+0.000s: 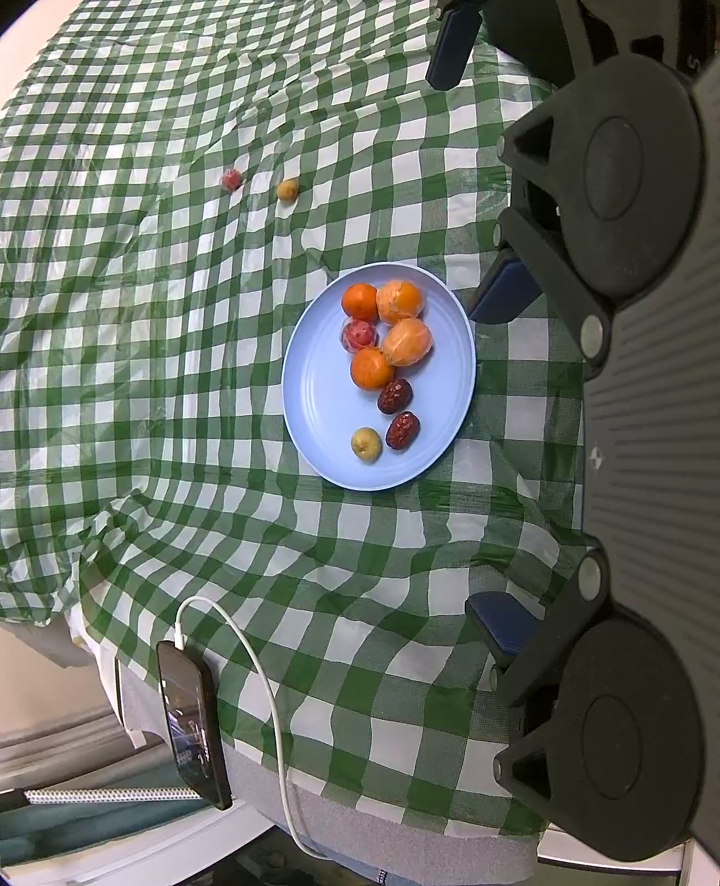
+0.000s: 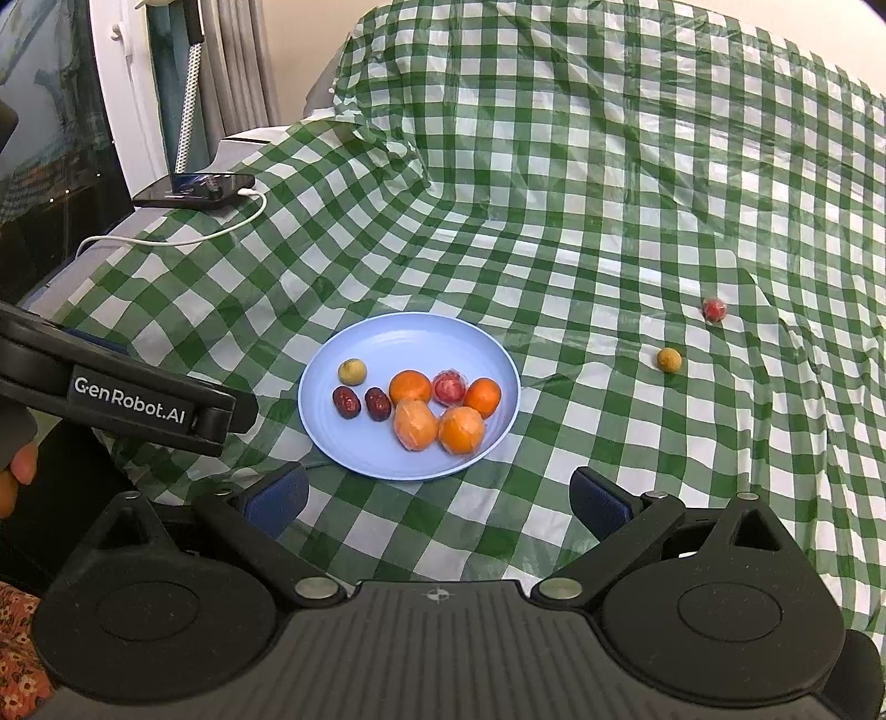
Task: Organize fruits
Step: 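Withdraw both open grippers from the plate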
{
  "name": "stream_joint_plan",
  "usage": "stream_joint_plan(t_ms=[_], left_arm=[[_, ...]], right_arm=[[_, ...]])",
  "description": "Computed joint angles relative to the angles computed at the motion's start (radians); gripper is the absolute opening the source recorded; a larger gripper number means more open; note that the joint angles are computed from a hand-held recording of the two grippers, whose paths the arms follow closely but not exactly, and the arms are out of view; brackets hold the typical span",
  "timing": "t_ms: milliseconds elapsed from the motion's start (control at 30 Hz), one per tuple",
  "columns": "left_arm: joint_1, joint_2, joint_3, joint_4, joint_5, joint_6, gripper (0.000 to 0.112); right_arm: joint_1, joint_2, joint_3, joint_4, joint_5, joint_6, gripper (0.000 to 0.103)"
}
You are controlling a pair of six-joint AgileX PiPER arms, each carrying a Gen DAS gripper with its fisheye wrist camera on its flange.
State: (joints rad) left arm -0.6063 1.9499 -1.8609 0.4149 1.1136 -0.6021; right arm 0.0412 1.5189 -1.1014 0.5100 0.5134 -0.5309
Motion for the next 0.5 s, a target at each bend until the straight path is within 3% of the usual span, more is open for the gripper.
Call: stream_joint_plan(t_ms=[500], left_arm=[[0.0, 0.036, -0.045, -0.009, 0.027, 0.011, 0.103]], right_arm=[[0.01, 0.037, -0.029, -0.047, 0.009, 0.066, 0.1]])
